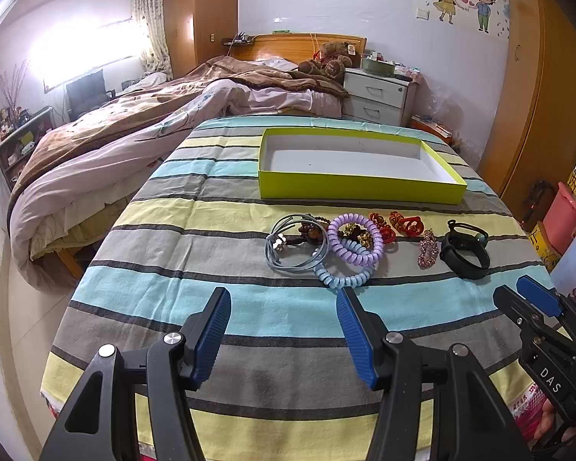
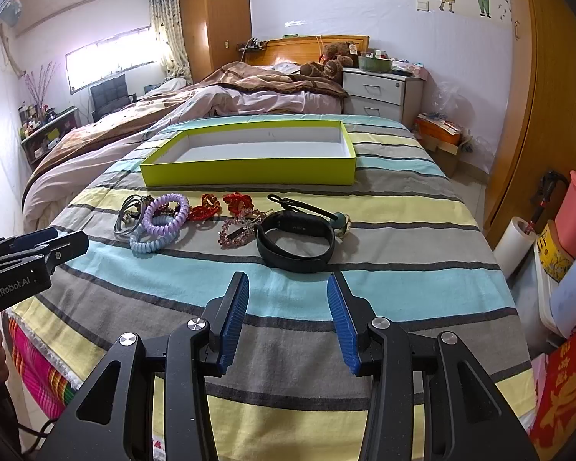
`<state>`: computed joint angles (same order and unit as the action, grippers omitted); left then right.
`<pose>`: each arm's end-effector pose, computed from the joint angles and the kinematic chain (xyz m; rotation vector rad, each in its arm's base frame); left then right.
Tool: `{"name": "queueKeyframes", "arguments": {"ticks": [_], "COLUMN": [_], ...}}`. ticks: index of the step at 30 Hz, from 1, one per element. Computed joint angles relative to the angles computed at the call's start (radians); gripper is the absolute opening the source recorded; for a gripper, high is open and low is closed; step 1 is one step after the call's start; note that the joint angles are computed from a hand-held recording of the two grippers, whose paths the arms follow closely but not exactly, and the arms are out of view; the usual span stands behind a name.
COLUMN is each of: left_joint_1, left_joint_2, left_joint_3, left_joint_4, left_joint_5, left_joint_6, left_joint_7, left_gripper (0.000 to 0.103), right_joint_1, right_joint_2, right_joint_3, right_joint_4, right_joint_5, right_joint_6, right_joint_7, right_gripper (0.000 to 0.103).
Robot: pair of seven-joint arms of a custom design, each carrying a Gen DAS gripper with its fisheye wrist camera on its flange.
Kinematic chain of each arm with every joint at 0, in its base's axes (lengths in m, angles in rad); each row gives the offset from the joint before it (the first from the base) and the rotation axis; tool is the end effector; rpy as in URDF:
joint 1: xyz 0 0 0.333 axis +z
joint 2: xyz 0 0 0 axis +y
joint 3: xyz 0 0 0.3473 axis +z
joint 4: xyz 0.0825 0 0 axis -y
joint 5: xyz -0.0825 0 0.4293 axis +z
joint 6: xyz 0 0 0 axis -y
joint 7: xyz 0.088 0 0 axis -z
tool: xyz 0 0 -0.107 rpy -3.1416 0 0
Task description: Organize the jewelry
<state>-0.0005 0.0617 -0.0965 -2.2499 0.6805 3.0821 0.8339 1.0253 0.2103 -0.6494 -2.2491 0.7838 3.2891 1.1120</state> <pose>0.5939 -0.1087 0.4173 -1.7511 1.7894 -0.7603 0.5826 0.1649 0.3821 -1.7524 1.6223 -0.6941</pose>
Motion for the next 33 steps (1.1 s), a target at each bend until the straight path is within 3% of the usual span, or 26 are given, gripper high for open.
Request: {"name": "queueKeyframes", "arguments": {"ticks": [26,33], "left_joint_1": [0.001,0.006], "left_joint_2": [-0.009,0.005], "left_joint_3": [-0.004,-0.017], "left_joint_4": [-0.010,0.000], "left_joint_5": [-0.025,-0.098], "left_joint_6": [-0.006,-0.011], "left_joint_7": [0.022,0.084], "left_gripper": [0.057,0.057], "right_joint_1": [0.014,0.029], "right_joint_2": [0.000,0.004], "right_joint_3": [-0.020,-0.042], "right_joint_4": [-0.004,-0.002], "right_joint_5": [-0.031,-0.041], "right_joint_6": [-0.005,-0.015], "right_joint_7": [0.030,0.043], "right_gripper": [0.044,0.044]}}
